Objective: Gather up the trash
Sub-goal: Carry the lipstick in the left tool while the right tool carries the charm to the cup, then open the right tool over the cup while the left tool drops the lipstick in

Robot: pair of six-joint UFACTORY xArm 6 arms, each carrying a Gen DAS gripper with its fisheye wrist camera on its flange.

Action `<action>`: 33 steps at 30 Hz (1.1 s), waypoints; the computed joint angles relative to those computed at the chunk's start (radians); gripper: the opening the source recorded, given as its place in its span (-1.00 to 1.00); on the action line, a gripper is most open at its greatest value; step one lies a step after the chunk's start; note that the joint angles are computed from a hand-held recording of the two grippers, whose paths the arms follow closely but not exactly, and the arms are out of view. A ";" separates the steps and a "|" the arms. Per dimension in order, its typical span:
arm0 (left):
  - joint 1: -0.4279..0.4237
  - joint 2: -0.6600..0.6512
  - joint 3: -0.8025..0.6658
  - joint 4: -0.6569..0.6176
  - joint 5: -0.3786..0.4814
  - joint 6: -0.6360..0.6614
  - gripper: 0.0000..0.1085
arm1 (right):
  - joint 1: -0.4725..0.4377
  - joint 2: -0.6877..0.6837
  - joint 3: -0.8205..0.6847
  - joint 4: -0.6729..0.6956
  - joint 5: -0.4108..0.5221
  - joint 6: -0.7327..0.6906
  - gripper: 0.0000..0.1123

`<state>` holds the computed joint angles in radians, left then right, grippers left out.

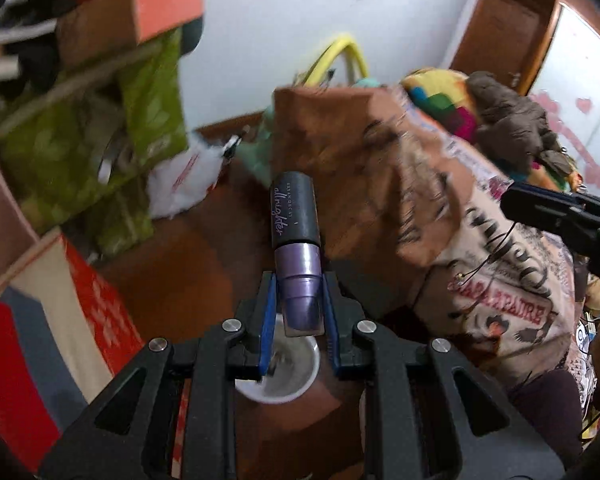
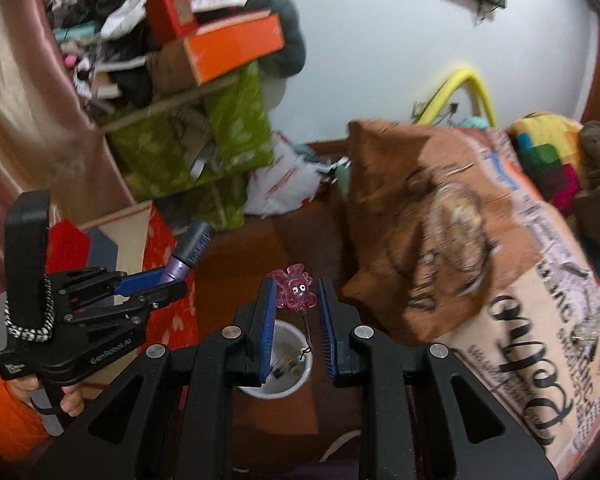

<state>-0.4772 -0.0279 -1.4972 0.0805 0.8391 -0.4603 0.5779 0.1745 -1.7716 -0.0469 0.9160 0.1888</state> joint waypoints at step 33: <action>0.073 0.171 0.209 -0.277 0.037 0.087 -0.61 | -0.029 0.502 -0.420 0.321 0.401 -0.019 -0.26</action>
<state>-0.4045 0.1433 -1.2885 -0.1965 0.8757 -0.3734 0.5493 0.6765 -2.1921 0.2741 1.3175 0.1693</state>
